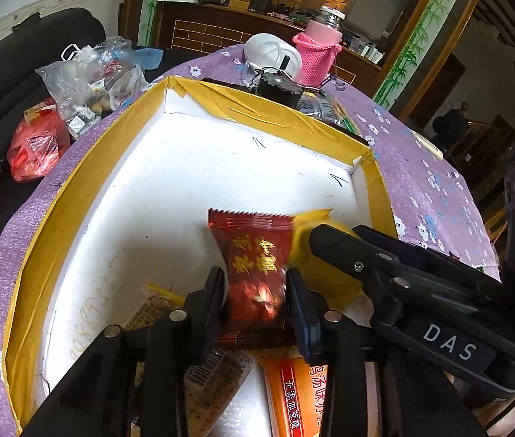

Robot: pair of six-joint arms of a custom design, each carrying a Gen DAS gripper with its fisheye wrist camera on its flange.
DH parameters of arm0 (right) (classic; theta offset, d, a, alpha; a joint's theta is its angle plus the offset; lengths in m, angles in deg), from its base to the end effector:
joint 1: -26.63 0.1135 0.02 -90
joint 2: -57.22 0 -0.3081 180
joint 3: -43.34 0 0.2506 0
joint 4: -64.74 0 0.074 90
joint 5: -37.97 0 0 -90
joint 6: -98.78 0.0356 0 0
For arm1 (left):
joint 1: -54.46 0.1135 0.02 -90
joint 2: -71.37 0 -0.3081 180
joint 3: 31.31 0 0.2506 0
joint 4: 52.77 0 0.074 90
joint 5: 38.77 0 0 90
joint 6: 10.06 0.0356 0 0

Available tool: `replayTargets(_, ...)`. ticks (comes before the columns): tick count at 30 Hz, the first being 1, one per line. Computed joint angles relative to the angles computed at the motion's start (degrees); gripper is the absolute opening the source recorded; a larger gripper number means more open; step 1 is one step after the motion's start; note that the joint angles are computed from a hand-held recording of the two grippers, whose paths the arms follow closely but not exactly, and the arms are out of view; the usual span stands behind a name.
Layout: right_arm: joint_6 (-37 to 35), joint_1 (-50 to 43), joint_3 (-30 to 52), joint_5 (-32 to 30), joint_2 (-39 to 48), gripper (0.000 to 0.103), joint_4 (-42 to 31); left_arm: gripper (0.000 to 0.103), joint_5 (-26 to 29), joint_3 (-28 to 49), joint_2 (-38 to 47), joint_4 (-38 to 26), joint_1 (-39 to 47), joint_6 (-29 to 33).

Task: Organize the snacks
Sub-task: 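Open the left tool over the box while the right releases the yellow pack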

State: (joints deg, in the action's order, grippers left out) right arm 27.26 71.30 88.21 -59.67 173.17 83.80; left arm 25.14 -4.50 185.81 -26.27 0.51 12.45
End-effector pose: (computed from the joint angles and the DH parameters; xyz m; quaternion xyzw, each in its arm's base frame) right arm 0.2124 0.2166 0.0673 -0.2349 0.9140 0.2237 0.2436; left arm 0.1357 -0.1598 0.0508 -0.1671 0.9302 -0.1049 0.3094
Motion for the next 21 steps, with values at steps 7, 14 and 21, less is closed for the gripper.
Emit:
replayTargets(7,0.26,-1.22,-2.55,-1.93,-2.86,0.047,1.57,0.058,-3.16,-0.68,-1.66,-2.01,-1.83,-2.20)
replayTargets(14,-0.40,-4.04,-9.34,-4.61,-8.64,0.047,4.52,0.059,-12.88,-1.56,-3.42,-7.97,-6.87,-8.90)
replayTargets(21,-4.44,-12.41,-17.13,-10.04,-15.39,0.047,6.01,0.059,-15.72,5.06,-2.14,-24.84,-9.47,-18.32)
